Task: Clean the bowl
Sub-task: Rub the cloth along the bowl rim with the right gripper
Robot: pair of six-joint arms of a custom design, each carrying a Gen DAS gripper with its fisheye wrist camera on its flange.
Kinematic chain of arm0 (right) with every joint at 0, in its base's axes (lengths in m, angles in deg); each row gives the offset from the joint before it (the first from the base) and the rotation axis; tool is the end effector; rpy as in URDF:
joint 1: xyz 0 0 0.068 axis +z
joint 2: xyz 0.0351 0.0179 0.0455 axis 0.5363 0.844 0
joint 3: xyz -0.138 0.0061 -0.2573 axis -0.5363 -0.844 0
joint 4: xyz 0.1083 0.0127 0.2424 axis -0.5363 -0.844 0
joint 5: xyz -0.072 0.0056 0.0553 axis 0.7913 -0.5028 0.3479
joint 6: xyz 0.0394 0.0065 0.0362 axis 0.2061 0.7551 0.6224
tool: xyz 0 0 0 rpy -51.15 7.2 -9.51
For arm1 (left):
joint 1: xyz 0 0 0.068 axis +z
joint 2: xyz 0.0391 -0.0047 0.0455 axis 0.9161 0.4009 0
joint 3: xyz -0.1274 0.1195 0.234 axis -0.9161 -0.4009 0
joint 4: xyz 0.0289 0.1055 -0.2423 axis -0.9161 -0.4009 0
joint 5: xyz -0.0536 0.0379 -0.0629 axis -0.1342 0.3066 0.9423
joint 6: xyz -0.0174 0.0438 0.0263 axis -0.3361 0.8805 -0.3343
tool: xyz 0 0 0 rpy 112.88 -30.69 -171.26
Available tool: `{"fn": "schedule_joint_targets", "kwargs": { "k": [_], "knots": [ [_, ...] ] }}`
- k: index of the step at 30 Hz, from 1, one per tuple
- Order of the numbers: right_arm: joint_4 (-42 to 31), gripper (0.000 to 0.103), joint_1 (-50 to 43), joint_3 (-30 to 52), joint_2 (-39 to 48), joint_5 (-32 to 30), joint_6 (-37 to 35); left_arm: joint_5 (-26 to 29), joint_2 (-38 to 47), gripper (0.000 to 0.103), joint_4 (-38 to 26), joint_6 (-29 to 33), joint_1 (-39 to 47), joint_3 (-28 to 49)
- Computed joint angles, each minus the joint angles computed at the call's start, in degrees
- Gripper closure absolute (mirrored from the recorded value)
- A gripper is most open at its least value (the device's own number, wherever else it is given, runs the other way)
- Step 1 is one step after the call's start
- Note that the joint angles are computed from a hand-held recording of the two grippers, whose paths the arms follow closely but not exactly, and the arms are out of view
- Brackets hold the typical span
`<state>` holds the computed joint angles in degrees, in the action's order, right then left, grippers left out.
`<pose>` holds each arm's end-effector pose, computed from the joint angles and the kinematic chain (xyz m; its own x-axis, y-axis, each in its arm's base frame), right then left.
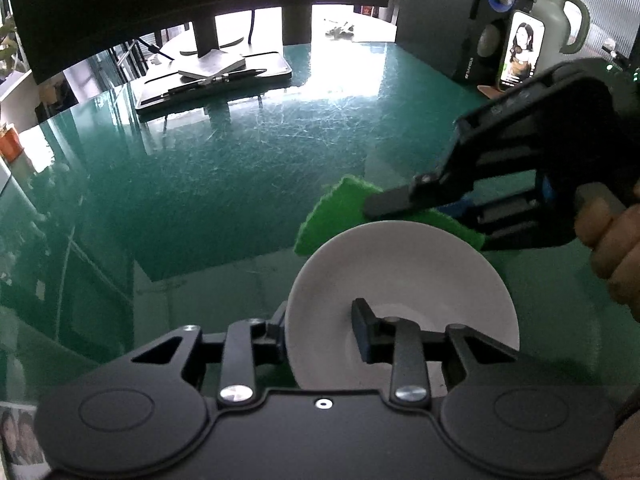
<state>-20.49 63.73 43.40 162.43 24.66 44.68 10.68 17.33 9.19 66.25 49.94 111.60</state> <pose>0.2664 0.1787 0.1515 -0.8351 0.5481 0.0460 0.2794 0.3506 0.8939 0.2325 -0.0738 0.2262 -0.7311 0.3940 -0.5570 0.4873 0.8729 -0.0222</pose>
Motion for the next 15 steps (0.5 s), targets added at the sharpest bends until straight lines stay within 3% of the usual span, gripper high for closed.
{"fn": "schedule_joint_targets", "kwargs": {
  "k": [5,11,15],
  "knots": [
    [2.00,0.094,-0.45,-3.24,-1.55,0.32,2.54,-0.39,0.01,0.071,-0.20,0.67,-0.25,0.11],
    [0.73,0.094,1.45,2.61,2.86,1.41,1.41,-0.06,0.12,0.071,-0.18,1.11,-0.14,0.14],
    [1.66,0.094,0.33,-1.16,0.15,0.64,0.95,0.38,0.23,0.070,0.07,1.45,0.02,0.05]
  ]
}}
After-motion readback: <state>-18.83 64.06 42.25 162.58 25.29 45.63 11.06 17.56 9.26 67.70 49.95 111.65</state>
